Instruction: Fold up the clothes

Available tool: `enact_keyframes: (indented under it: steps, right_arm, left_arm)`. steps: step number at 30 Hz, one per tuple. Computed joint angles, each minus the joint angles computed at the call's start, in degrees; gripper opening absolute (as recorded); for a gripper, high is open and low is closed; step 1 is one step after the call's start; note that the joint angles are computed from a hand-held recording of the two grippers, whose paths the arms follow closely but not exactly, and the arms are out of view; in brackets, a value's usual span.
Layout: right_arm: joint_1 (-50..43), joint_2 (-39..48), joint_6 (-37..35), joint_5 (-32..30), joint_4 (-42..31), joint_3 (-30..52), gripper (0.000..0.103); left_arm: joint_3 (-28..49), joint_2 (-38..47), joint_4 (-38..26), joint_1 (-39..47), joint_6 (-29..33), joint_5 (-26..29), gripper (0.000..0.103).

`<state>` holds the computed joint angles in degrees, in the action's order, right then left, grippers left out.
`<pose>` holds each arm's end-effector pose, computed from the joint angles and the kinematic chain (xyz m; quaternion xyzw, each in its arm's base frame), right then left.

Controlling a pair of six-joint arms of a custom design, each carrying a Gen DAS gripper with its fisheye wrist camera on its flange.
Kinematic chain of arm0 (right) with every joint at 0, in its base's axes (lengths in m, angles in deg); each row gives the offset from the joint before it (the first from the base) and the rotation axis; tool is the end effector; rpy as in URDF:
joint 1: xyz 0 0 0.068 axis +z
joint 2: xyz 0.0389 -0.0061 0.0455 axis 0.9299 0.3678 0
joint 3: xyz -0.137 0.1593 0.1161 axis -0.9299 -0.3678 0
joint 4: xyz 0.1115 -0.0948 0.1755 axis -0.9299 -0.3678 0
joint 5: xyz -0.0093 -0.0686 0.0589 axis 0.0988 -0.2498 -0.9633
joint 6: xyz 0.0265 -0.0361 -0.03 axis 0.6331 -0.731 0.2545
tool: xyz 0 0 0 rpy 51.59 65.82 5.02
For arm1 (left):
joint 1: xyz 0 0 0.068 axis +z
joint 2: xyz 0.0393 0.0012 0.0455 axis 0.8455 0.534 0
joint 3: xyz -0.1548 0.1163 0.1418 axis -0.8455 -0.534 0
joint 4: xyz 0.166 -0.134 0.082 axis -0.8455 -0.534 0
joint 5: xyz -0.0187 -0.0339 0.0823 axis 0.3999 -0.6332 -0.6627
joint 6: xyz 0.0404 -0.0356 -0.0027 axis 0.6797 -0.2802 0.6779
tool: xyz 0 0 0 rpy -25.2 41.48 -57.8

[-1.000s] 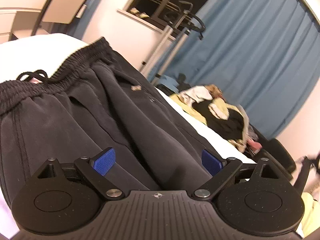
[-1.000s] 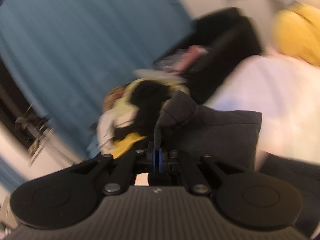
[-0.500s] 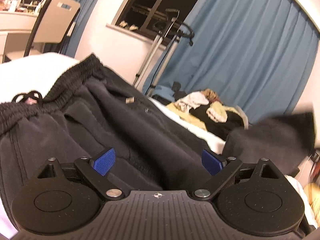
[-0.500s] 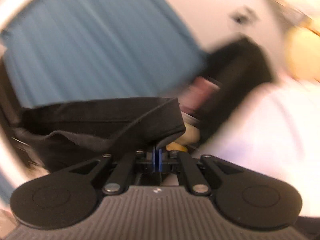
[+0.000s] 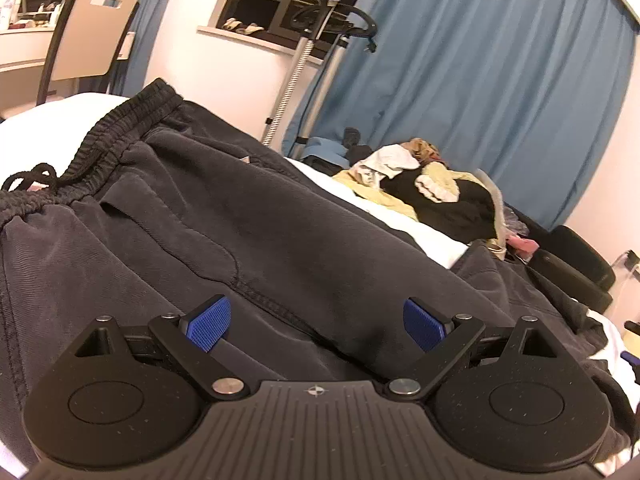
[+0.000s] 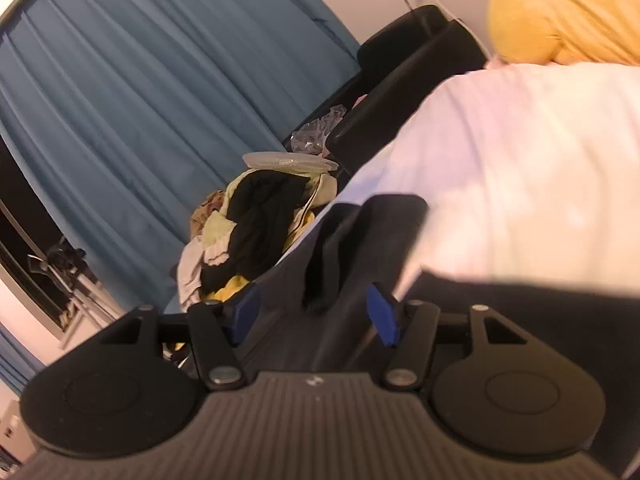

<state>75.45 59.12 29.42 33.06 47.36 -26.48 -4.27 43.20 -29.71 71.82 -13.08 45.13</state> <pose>0.3014 0.0283 0.1864 0.3921 0.7299 0.1890 0.5270 0.2710 0.0555 0.1959 -0.1135 0.8442 -0.1450 0.5034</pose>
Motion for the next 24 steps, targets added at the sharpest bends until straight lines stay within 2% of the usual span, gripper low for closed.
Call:
enact_keyframes:
  steps: [2, 4, 6, 9, 12, 14, 15, 19, 22, 24]
  right_arm:
    - [-0.18, -8.54, 7.4, -0.45, -11.19, -2.04, 0.063]
    - [1.05, -17.26, 15.02, -0.5, -17.37, -6.43, 0.063]
    - [3.91, -25.63, 20.88, 1.73, -24.31, -9.52, 0.063]
    - [8.45, -35.82, 26.15, 8.95, -41.33, -9.26, 0.064]
    - [11.25, -47.54, 37.11, 10.83, -49.65, -14.14, 0.064]
    - [11.5, -49.07, 42.06, 10.21, -48.55, -16.73, 0.064]
    - [9.6, -48.88, 41.76, 8.08, -47.46, -17.03, 0.064]
    - [3.46, -46.32, 36.65, 1.15, -43.01, -18.14, 0.064]
    - [-2.17, -39.97, 33.48, -3.97, -36.18, -19.05, 0.064]
    - [-5.76, -37.38, 32.19, -7.43, -31.79, -20.57, 0.059]
  left_arm:
    - [-0.91, -2.17, -1.33, 1.05, -0.44, 2.05, 0.095]
    - [-1.72, -5.01, -3.44, 1.83, 0.08, 2.6, 0.095]
    - [-2.4, -8.18, -6.04, 3.0, 0.4, 3.46, 0.095]
    - [-2.26, -12.34, -11.9, 4.77, 0.7, 2.86, 0.095]
    - [-1.47, -14.77, -17.4, 8.29, -1.26, 2.42, 0.095]
    - [-0.75, -15.91, -20.65, 11.39, -3.31, 2.36, 0.095]
    - [0.0, -16.08, -22.58, 12.5, -4.27, 1.4, 0.095]
    - [1.28, -15.58, -26.16, 16.9, -8.42, 0.51, 0.095]
    - [3.36, -11.75, -28.48, 17.12, -10.41, 0.06, 0.095]
    - [3.7, -10.31, -28.15, 16.31, -11.55, -0.12, 0.095]
